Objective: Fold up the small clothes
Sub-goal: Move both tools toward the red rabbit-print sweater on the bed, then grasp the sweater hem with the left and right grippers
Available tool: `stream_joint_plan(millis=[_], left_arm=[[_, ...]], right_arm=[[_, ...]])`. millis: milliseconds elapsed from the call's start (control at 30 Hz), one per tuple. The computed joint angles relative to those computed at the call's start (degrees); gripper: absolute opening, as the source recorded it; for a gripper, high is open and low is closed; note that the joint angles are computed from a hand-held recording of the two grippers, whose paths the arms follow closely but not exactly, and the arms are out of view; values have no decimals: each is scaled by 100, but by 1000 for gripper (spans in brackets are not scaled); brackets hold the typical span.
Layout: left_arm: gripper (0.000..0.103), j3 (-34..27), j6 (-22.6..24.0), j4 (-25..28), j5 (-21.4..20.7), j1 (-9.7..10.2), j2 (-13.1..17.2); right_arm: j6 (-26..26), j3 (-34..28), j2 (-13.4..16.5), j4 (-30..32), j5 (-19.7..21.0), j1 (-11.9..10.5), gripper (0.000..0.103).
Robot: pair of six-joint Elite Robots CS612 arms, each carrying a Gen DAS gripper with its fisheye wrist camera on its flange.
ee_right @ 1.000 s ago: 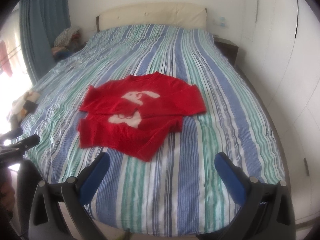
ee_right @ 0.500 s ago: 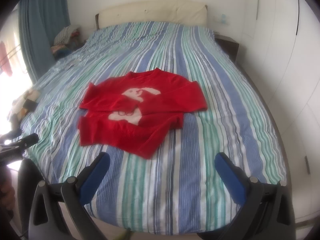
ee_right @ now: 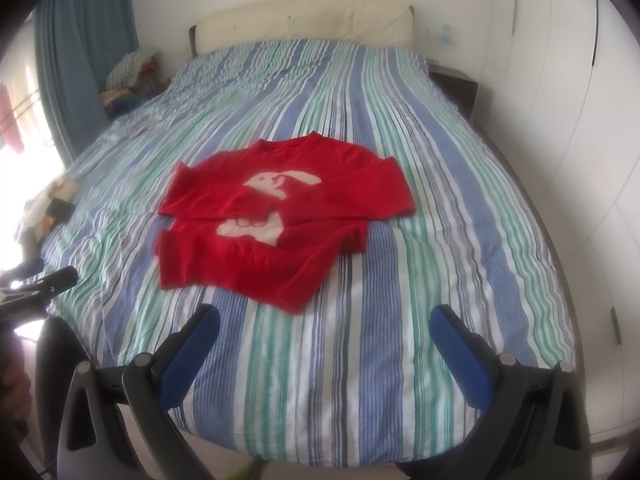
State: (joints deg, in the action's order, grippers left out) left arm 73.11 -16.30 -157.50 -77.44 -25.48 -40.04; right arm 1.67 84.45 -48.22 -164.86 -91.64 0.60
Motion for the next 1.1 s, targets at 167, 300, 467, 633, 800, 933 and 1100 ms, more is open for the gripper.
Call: stream_joint_plan(millis=[167,300,467,633,800,933,1100], left_arm=[[103,2,-1,24,-30,15,2],[103,31,-88,16,-20,85,-1],[103,-84,-344,243,-156,219,126],[102,-598,-361,397,-1145,389,617],[101,-1743,-228,1006,-1599,447,1433],[77,-2558,-208,1507,-1674,440,1919],[5,-2731,-184,1648,-2279,501,2008]], right_arm=[[10,7,0,-4,7,3,103],[22,-5,6,9,-27,14,103],[62,35,-10,-126,-67,3,103],[106,45,132,-149,22,-68,103],[172,-262,607,0,491,-163,103],[654,-1041,1152,669,953,-166,102],[1222,-2197,1851,1708,1154,-131,74]])
